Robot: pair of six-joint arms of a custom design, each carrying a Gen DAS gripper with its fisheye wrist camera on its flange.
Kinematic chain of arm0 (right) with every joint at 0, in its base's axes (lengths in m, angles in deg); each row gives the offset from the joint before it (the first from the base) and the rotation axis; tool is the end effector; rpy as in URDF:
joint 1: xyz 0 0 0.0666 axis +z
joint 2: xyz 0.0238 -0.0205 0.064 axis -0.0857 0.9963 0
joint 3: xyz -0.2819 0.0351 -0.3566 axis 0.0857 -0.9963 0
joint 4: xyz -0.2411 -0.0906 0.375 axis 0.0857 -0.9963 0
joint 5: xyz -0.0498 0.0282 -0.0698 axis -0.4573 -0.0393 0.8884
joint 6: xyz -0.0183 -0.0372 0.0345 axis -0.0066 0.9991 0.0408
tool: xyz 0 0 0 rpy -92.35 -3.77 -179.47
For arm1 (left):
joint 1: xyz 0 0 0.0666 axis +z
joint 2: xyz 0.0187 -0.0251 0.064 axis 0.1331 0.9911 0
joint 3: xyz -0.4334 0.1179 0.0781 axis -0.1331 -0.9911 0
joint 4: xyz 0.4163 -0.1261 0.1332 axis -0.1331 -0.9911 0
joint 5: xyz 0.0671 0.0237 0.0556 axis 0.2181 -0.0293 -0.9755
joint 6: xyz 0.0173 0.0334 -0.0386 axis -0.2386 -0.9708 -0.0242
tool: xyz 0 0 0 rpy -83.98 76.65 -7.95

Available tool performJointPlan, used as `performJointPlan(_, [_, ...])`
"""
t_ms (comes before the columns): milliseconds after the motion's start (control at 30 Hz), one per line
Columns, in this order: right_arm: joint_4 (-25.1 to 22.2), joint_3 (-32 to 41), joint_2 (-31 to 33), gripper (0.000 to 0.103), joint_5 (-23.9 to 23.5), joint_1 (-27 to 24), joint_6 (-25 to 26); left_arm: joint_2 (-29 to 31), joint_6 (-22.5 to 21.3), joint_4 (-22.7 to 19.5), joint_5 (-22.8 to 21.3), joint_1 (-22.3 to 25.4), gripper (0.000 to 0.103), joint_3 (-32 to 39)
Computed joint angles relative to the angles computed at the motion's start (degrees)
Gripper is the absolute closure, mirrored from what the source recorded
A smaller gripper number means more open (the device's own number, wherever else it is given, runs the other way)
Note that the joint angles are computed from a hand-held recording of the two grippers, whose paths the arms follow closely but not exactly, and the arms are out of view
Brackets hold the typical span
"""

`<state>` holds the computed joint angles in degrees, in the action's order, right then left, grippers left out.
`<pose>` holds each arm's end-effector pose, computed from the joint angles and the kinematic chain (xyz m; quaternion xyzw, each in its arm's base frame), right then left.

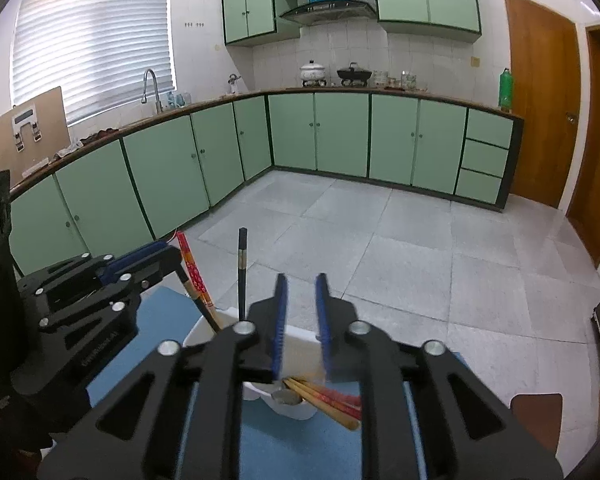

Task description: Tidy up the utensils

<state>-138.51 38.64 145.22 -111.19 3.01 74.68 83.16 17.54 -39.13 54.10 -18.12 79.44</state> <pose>0.5531 0.0924 0.6477 -0.2769 0.8354 0.1748 0.4415 0.5246 -0.2341 0.6342 -0.0717 0.8445 0.0247 0.5302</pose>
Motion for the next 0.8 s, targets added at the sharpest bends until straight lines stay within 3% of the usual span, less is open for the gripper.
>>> performJointPlan(100, [2.9, -2.3, -2.6, 0.067, 1.7, -0.1, 0.4, -1.9, -0.3, 1.2, -2.0, -1.2, 0.081, -1.3])
performJointPlan(233, [5.1, -5.0, -5.7, 0.046, 0.6, -1.4, 1.0, -4.3, -0.2, 2.0, -4.0, -3.0, 0.061, -2.6])
performJointPlan(333, [7.2, -8.5, -9.3, 0.036, -0.4, -2.7, 1.6, -6.4, 0.2, 2.1, -6.6, -4.9, 0.047, -4.0])
performJointPlan(533, [8.3, -13.1, -14.6, 0.014, -3.0, -5.8, 2.1, -10.2, 1.0, 1.1, -13.1, -9.7, 0.033, -7.1])
performJointPlan(800, [6.3, -18.1, -21.0, 0.006, -7.2, -9.7, 1.0, -13.8, 4.0, -1.7, -19.8, -16.6, 0.014, -9.9])
